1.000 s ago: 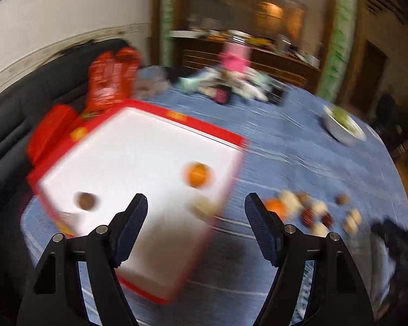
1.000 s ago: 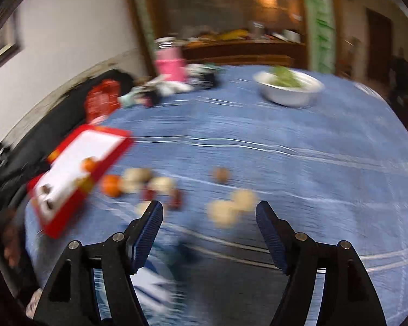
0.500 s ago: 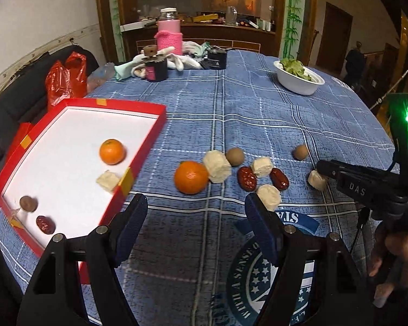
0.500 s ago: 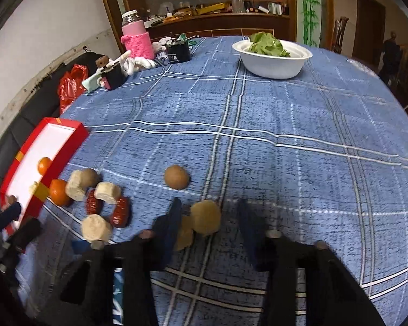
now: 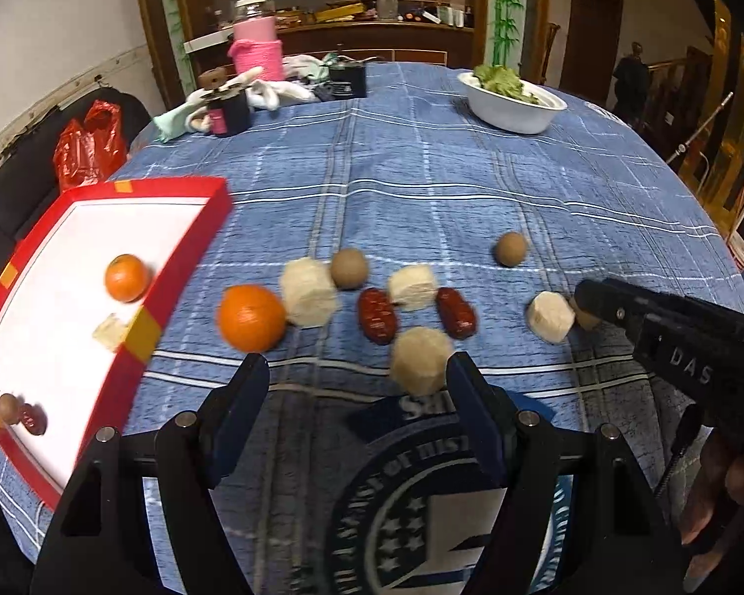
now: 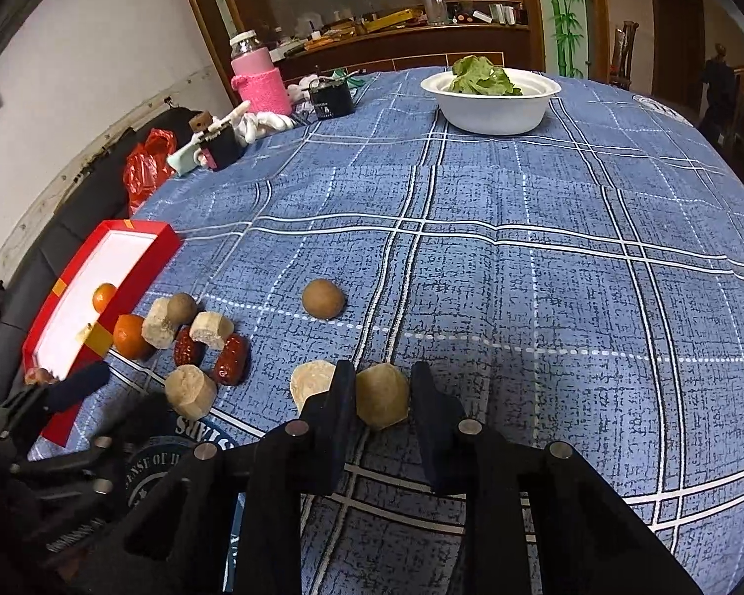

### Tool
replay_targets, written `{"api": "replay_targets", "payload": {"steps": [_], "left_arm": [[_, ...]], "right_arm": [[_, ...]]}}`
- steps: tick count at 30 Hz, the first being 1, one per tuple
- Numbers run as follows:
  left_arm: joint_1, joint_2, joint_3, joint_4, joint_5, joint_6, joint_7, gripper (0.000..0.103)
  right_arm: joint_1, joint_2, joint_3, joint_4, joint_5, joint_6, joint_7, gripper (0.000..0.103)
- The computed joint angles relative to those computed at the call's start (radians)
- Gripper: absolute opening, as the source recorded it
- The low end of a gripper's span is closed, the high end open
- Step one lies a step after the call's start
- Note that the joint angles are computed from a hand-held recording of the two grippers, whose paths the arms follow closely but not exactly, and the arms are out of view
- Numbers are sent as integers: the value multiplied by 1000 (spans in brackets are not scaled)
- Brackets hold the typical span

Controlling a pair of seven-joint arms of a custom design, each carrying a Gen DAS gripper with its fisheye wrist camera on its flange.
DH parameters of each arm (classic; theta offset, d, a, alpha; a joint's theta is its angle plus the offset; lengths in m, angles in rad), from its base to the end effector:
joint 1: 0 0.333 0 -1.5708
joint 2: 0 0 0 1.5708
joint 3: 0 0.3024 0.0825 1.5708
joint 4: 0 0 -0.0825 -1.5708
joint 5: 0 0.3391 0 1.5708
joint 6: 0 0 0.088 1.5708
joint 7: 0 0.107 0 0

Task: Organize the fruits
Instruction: 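Grasp a round beige pastry with the left tool while the right tool grasps a beige ball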

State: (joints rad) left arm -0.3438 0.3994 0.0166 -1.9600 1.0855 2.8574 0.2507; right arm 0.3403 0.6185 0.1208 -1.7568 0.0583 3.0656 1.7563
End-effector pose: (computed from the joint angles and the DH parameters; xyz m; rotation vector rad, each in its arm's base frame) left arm 0.5514 -0.2388 0.3244 -1.8104 1.8006 -0.5962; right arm 0.6109 0.2826 0.3199 -1.8882 1.5892 -0.3006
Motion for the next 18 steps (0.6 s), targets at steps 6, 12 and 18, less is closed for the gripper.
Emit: {"api": "replay_targets", "payload": {"steps": [6, 12, 18], "left_arm": [[-7, 48, -20, 56, -63, -42, 63, 74], [-13, 78, -18, 86, -188, -46, 167, 32], [-42, 52, 22, 42, -189, 4, 143, 27]], "right_arm": [[-65, -26, 52, -69, 30, 132, 5, 24], [-127, -18, 123, -67, 24, 146, -17, 24], [-145, -18, 146, -74, 19, 161, -25, 24]]}}
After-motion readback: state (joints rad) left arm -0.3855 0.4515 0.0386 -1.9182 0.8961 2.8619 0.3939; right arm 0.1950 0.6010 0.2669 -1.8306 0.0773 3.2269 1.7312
